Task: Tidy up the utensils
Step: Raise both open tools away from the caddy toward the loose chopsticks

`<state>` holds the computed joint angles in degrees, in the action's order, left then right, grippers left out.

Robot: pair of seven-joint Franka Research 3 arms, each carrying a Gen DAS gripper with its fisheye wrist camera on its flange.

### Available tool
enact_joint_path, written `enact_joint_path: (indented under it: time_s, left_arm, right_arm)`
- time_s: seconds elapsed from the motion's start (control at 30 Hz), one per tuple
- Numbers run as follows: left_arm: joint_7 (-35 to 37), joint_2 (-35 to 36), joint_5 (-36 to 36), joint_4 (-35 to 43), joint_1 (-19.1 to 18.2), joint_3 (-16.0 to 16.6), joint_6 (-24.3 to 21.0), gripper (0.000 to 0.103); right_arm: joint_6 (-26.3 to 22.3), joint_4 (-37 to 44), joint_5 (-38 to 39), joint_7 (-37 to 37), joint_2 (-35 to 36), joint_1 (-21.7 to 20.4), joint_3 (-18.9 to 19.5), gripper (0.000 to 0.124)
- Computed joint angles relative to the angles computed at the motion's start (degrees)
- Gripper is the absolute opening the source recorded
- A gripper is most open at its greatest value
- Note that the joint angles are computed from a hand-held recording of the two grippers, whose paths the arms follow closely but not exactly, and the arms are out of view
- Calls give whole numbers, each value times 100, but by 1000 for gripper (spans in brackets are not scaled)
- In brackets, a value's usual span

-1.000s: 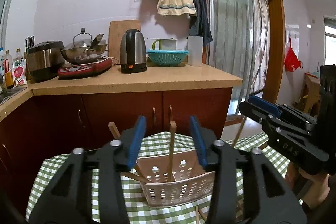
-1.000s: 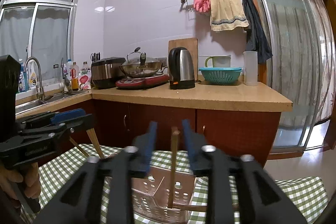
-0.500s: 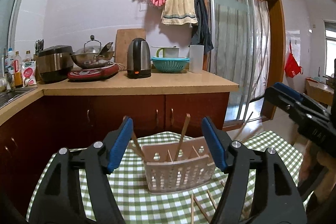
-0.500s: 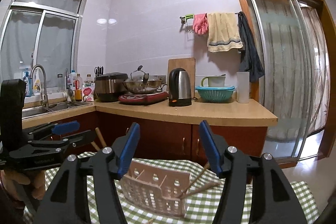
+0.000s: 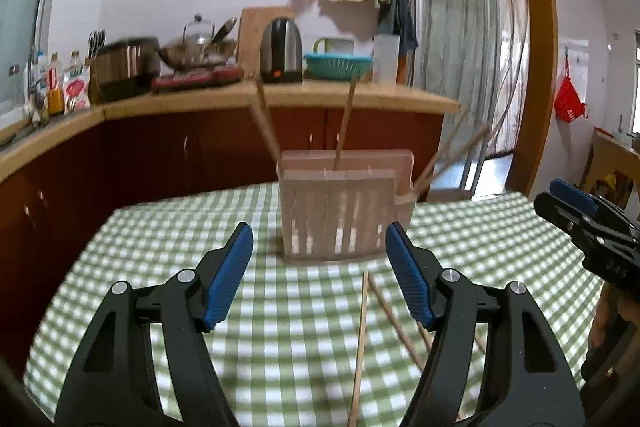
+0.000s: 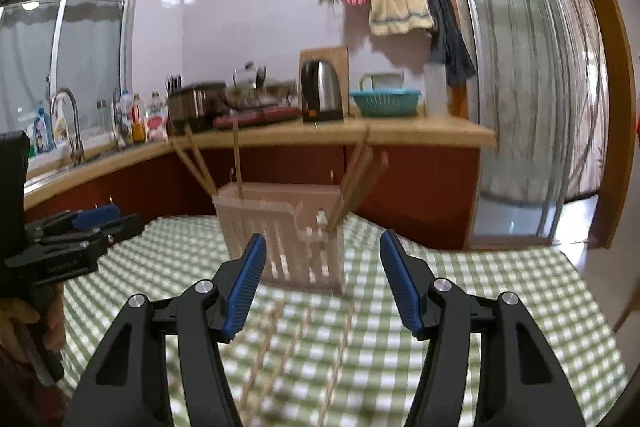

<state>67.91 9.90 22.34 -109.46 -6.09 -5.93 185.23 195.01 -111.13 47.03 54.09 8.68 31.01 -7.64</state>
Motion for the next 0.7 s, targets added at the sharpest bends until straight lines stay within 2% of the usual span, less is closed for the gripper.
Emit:
enact_joint_path:
  time_s: [0.07,0.1,0.13,0.17,0.2,0.3,0.33,0.37,0.43,0.47,0.5,0.57,0.7]
  left_arm:
    - [-310,-95,199,-246,-337,387,1,67]
    - [-379,-133,237,-338,-347,408,15,67]
    - [-438,-185,237,-478,-322,379,17,67]
    - [-534,-224,294,-593,-364,434,40,67]
    - [-723,-255,473,-674,-555,657,60,67]
    - [-1729,-322,1516,-829,-1480,1750,140,67]
    - [-2211,-338,2018,-871,-1867,2208,170,67]
    - [-2593,-341,2404,-885,-2080,2465,182,67]
    - [-2810,-356,2648,-968,-2067,2452,144,67]
    - [-2863,-364,2718,-1024,-2004,2381,120,67]
    - [-2824,-376,2702,-1081,-1884,2243,91,67]
    - [-2893,-377,2796,-1162,-1742,2086,35,67]
    - [-2808,-360,2711,-1309,-1332,1606,-30,67]
  right_arm:
    - [56,-252,14,-11,-98,-17,69,58]
    - [72,-422,-9,9,-152,-85,169,58]
    - [87,-497,105,-115,-179,-18,131,58]
    - [123,-534,556,-570,-172,249,-54,58]
    - [152,-581,745,-780,-180,317,-76,58]
    - [159,-956,482,-566,-285,-82,371,56]
    - [152,-1053,436,-532,-300,-177,479,56]
    - [115,-1159,365,-455,-321,-278,585,54]
    - [-18,-1298,307,-354,-345,-362,667,51]
    - [-89,-1315,323,-355,-345,-303,606,50]
    - [-201,-1310,492,-485,-336,-44,364,48]
    - [-281,-1430,297,-329,-342,-70,376,47]
    - [-530,-1514,76,-82,-299,418,-182,40]
